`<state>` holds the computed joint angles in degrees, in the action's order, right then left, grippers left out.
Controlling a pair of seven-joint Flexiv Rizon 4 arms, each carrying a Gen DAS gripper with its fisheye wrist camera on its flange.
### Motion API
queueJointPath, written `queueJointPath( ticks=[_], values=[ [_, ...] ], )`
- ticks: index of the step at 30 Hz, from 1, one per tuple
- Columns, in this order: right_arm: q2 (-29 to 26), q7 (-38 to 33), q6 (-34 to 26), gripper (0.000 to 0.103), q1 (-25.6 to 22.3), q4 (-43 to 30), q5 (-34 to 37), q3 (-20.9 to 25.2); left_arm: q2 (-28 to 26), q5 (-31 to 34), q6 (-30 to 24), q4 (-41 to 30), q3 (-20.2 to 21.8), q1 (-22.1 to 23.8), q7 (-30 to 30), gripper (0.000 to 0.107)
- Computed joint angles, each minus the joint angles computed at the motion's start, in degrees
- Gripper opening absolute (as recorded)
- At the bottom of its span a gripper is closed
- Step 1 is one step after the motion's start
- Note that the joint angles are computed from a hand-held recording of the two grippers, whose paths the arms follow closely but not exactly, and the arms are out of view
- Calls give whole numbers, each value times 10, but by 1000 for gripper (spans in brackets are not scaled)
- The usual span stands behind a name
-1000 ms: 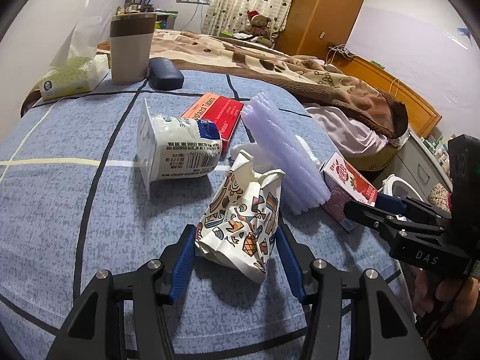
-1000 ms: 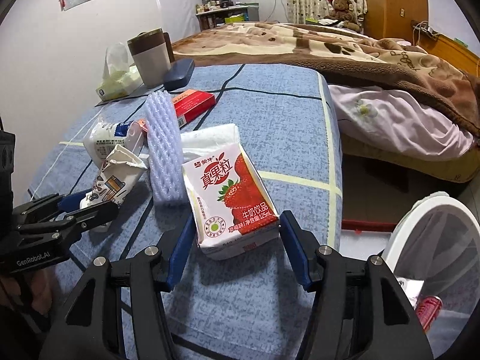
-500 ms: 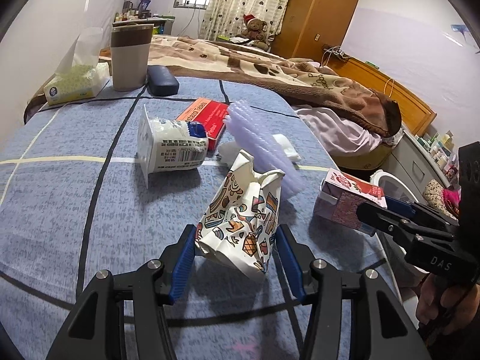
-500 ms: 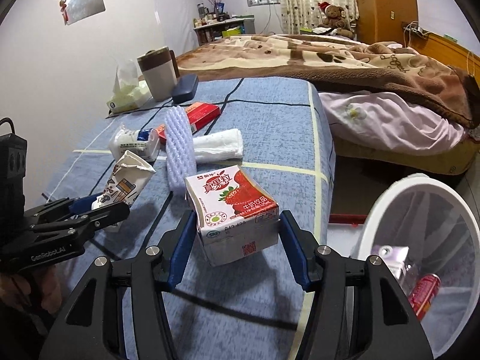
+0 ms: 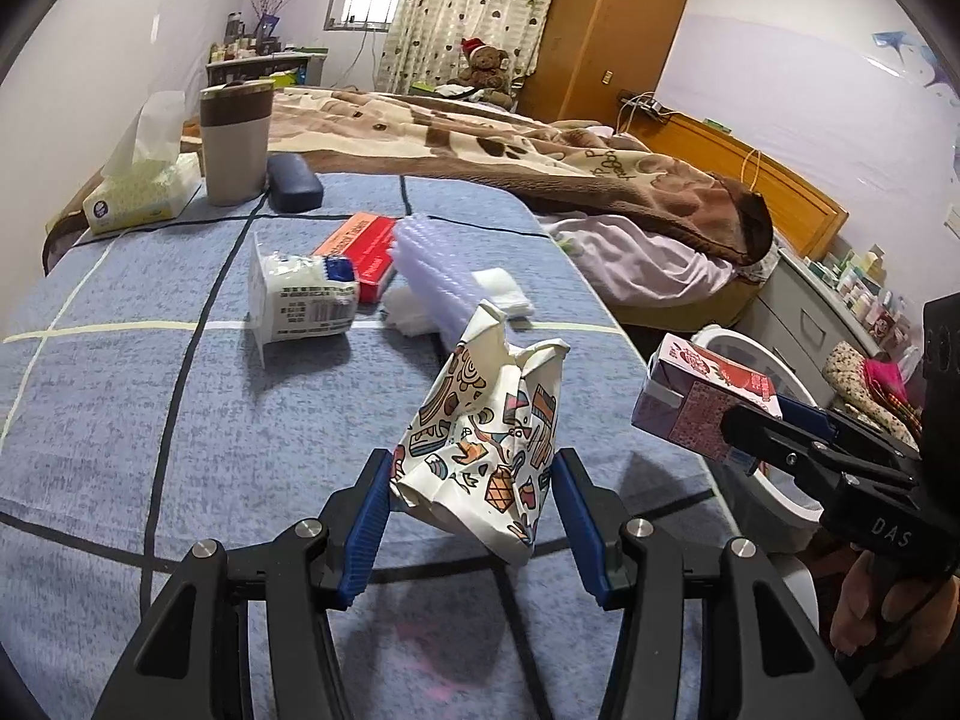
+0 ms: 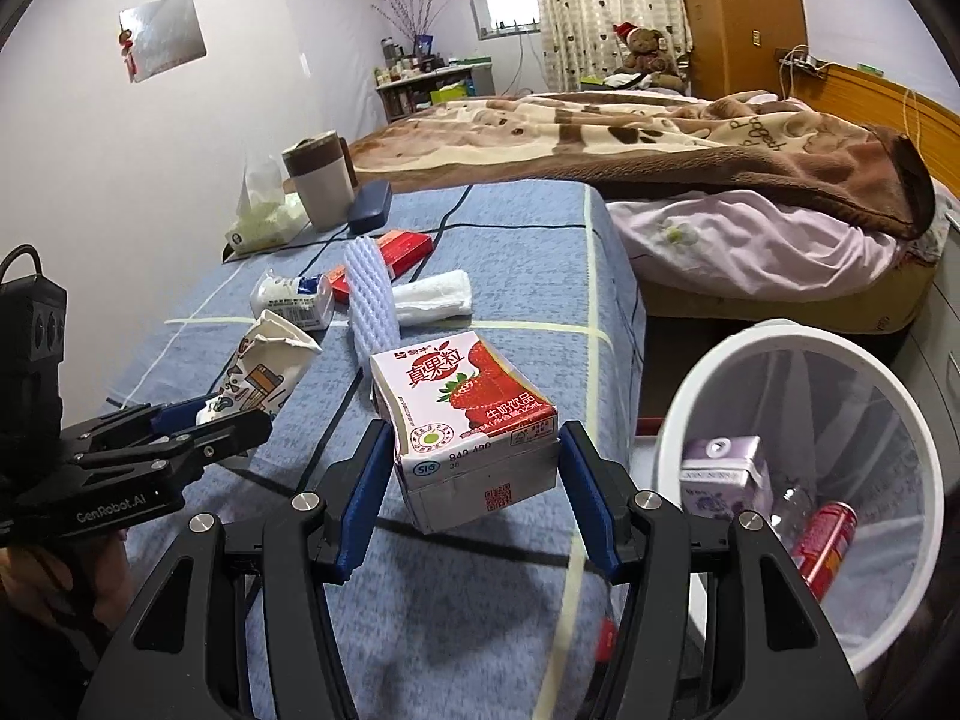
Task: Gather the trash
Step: 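Carry snack bag and strawberry carton over the wastebasket and release both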
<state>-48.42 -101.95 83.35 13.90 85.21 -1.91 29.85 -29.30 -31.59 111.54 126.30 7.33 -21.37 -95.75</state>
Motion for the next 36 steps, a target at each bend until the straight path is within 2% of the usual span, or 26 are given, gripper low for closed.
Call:
queueJointPath(
  ticks=[14,23,36],
  values=[
    [7,10,32,58,-27,29,0,14,-6,-45,-20,-20,38,-72,28,54],
    [5,26,39,58,-39,35,-12,19,-16,-31,-43,-40,44,-74,26,54],
    [7,54,57,58,-51,45,-26,13,-33,27,-83,-85,61,-78,-3,54]
  ],
)
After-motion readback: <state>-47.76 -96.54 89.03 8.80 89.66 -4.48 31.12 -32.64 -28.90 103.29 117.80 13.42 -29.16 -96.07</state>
